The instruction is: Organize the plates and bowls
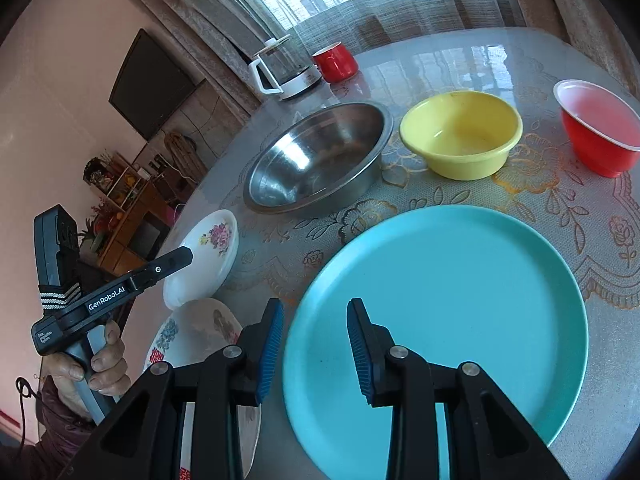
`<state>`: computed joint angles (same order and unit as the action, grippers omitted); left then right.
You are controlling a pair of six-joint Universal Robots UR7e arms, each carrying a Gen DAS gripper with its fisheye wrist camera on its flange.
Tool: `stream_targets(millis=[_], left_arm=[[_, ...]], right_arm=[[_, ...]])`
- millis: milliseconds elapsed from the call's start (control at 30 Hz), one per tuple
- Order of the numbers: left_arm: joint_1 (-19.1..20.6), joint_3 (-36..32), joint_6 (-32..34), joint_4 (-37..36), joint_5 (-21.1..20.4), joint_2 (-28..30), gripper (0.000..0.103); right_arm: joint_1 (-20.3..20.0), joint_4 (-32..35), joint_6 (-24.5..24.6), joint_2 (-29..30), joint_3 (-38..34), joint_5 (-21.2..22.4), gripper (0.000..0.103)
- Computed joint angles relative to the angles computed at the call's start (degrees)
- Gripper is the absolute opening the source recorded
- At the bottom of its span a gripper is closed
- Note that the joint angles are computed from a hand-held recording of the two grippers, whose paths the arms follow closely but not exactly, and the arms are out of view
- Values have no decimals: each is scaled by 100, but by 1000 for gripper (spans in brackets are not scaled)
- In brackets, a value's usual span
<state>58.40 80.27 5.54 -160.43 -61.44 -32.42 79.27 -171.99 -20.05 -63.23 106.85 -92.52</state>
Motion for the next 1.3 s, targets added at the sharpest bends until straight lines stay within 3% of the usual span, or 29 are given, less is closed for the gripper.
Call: stream_targets(millis=[233,400,433,667,967,1200,1300], left_arm=[[284,1113,-233,-607,-88,-741,33],[495,1467,-585,-849,-107,-1035,33],[532,1472,-643,-849,-122,-1055,33],[699,1124,-919,-766,-255,-977,33],[821,291,-749,-337,-343,-604,33],[891,-387,-669,229,-288,-179,33],[878,-532,-541,277,-268,-53,28]], right_arm=[[161,213,-289,211,-15,31,33],[312,463,-143,402,-227,-28,33],[360,519,-84,456,-327,-88,37],[724,933,172,1062,-1186,-393,38],[807,1778,912,1920,-2377,-771,37],[834,2069,895,2252,-2855,-951,28],[921,2069,728,2362,-2990,-1163,24]])
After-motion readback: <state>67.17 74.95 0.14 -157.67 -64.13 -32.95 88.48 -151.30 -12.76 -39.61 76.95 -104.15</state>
